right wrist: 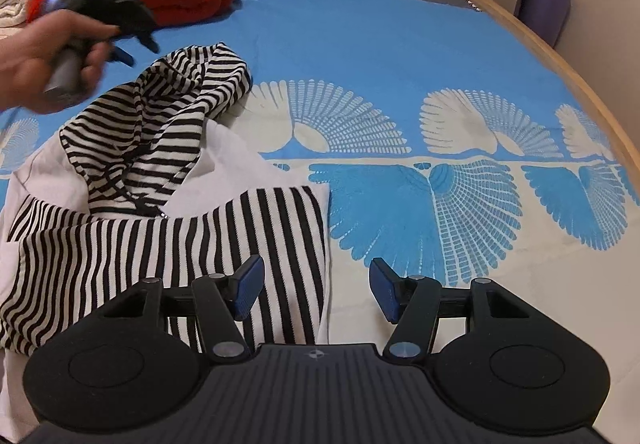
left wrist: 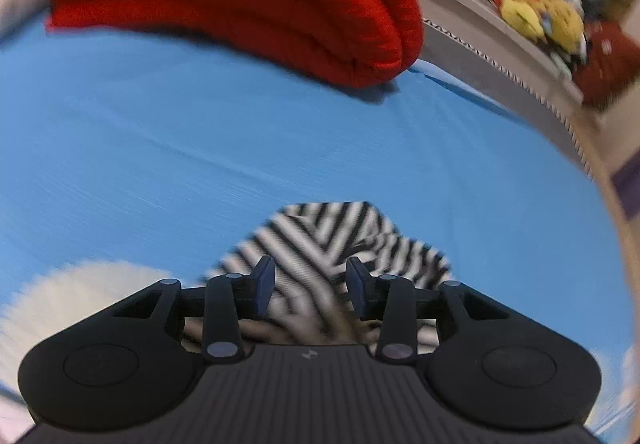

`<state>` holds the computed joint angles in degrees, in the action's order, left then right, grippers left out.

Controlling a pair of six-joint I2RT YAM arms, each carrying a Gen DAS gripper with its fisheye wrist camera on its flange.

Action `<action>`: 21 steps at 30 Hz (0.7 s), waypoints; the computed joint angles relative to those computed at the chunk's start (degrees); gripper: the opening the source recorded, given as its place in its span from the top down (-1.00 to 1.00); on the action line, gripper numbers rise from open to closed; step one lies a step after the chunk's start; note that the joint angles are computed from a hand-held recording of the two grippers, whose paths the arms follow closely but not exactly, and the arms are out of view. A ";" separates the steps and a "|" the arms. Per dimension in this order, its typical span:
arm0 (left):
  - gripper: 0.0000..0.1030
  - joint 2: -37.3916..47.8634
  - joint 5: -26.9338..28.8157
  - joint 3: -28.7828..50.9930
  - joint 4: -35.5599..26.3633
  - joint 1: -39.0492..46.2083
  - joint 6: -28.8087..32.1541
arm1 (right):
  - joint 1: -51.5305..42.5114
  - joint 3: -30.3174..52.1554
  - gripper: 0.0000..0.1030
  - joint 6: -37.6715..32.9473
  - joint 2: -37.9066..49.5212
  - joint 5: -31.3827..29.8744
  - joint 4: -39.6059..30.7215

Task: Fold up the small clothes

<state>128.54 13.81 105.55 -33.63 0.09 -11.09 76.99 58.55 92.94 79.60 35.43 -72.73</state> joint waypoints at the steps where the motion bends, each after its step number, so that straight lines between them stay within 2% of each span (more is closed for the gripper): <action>1: 0.06 2.21 0.44 2.39 -0.86 -0.36 -1.03 | -0.24 -0.12 -0.17 -0.12 -0.16 0.29 -0.08; 3: 0.10 6.52 -4.70 8.07 -4.60 -2.16 -0.14 | -0.91 -0.31 -0.17 -0.37 -0.29 0.58 -0.57; 5: 0.69 7.67 -9.69 9.07 -6.18 -3.14 2.44 | -1.33 -0.96 -0.17 0.29 -0.60 0.30 -0.87; 6: 0.93 7.31 -9.50 8.75 -6.17 -2.87 3.34 | -1.58 -1.22 -0.17 0.49 -0.77 -0.06 -0.83; 8: 0.94 1.45 -7.86 1.08 -1.21 -1.85 5.17 | -1.96 -1.52 -0.17 0.66 -1.40 -0.37 -0.71; 11: 0.94 -14.25 -1.02 -17.19 7.54 1.45 11.56 | -1.97 -0.40 -0.17 1.36 -2.33 0.80 -1.89; 13: 0.94 -27.31 7.54 -29.47 9.04 6.34 17.13 | -1.46 0.74 -0.17 2.65 -3.20 2.51 -3.47; 14: 0.94 -34.51 13.09 -35.01 7.42 10.20 21.01 | -0.96 1.33 -0.16 3.82 -3.54 3.28 -4.62; 15: 0.94 -41.31 18.17 -39.93 4.87 14.65 25.20 | -0.42 1.73 -0.16 5.19 -3.89 3.94 -5.80; 16: 0.94 -46.72 26.08 -42.48 -2.20 21.60 33.93 | 0.09 2.12 -0.16 6.51 -4.06 4.51 -6.88; 17: 0.94 -51.67 30.90 -44.13 -11.00 28.80 42.44 | 0.63 2.34 -0.15 8.32 -4.21 4.99 -8.12; 19: 0.94 -55.39 32.90 -43.10 -32.01 43.20 62.16 | 1.24 2.63 -0.13 11.97 -4.57 5.06 -9.96; 20: 0.93 -53.84 29.82 -40.91 -42.28 50.40 73.16 | 1.58 2.59 -0.12 13.95 -5.08 5.11 -10.50; 21: 0.91 -51.37 26.84 -39.41 -49.86 57.60 83.61 | 2.23 2.61 -0.08 16.27 -5.48 5.39 -11.02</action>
<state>77.17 40.65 66.14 -83.49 57.70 72.52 79.22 61.16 109.21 74.12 40.83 -83.75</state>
